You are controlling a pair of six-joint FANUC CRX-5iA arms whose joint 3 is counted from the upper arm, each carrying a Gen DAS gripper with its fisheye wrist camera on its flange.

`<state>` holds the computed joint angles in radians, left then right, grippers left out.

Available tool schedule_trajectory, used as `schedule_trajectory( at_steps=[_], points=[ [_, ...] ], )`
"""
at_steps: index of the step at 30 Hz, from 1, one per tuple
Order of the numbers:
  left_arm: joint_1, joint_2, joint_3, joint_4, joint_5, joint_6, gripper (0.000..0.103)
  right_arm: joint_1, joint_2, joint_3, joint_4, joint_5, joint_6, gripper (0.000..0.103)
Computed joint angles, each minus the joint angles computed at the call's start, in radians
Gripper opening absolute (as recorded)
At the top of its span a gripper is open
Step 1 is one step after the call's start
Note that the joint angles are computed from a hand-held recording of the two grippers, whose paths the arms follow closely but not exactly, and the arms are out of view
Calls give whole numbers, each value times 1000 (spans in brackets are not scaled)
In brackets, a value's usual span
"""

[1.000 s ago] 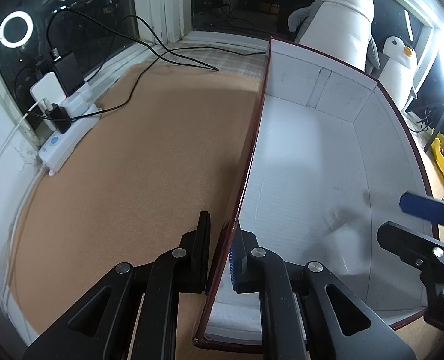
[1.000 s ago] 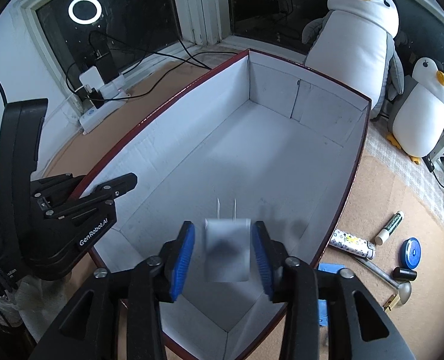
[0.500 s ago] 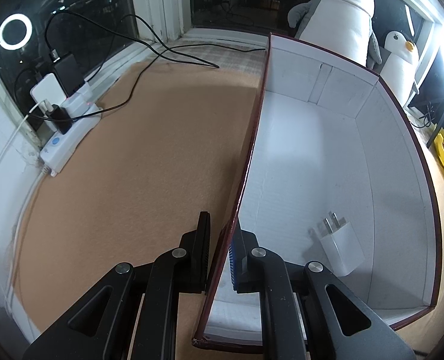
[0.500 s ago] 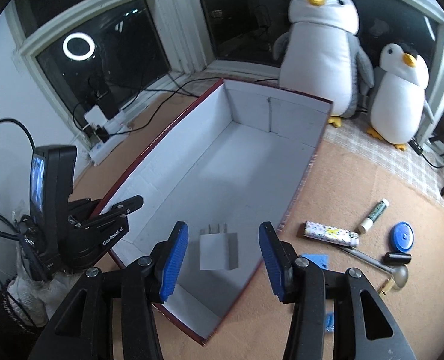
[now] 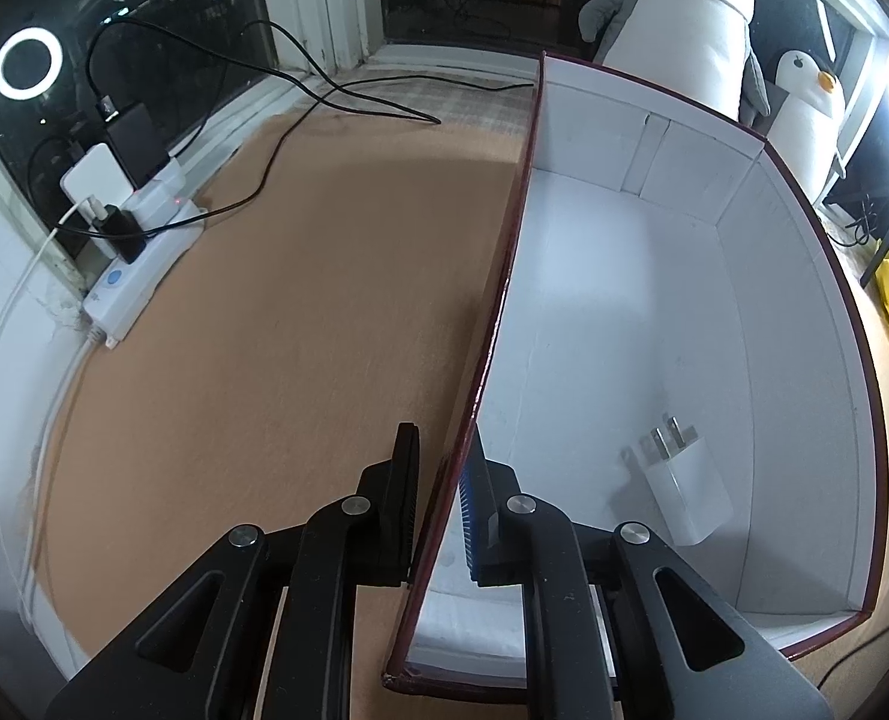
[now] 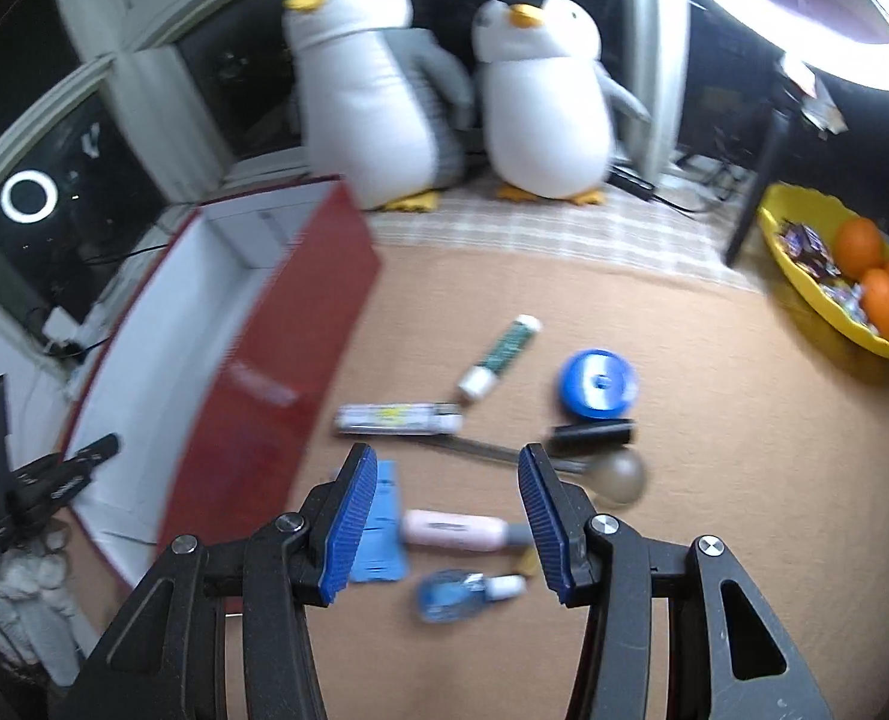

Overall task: Organize rigid objects
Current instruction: 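Move the right gripper to the blue tape measure and grasp it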

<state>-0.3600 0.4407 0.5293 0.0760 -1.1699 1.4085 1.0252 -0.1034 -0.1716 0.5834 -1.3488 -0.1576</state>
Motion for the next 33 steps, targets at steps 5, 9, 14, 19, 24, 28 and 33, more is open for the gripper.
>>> schedule_trajectory(
  at_steps=[5, 9, 14, 19, 24, 28, 33],
  points=[
    [-10, 5, 18, -24, -17, 13, 14, -36, -61, -97, -21, 16, -36, 48],
    [-17, 8, 33, -41, -32, 27, 16, -74, -89, -143, -52, 34, -25, 50],
    [-27, 10, 52, -65, -44, 50, 16, -131, -91, -159, -81, 66, 44, 53],
    [-39, 11, 71, -96, -61, 74, 16, -188, -62, -141, -111, 87, 137, 55],
    [-49, 11, 84, -121, -73, 96, 16, -231, -36, -126, -139, 98, 215, 58],
    [-54, 12, 93, -131, -87, 108, 16, -253, -18, -112, -159, 99, 268, 62],
    [-61, 13, 100, -138, -102, 112, 16, -274, 12, -89, -177, 93, 347, 62]
  ],
)
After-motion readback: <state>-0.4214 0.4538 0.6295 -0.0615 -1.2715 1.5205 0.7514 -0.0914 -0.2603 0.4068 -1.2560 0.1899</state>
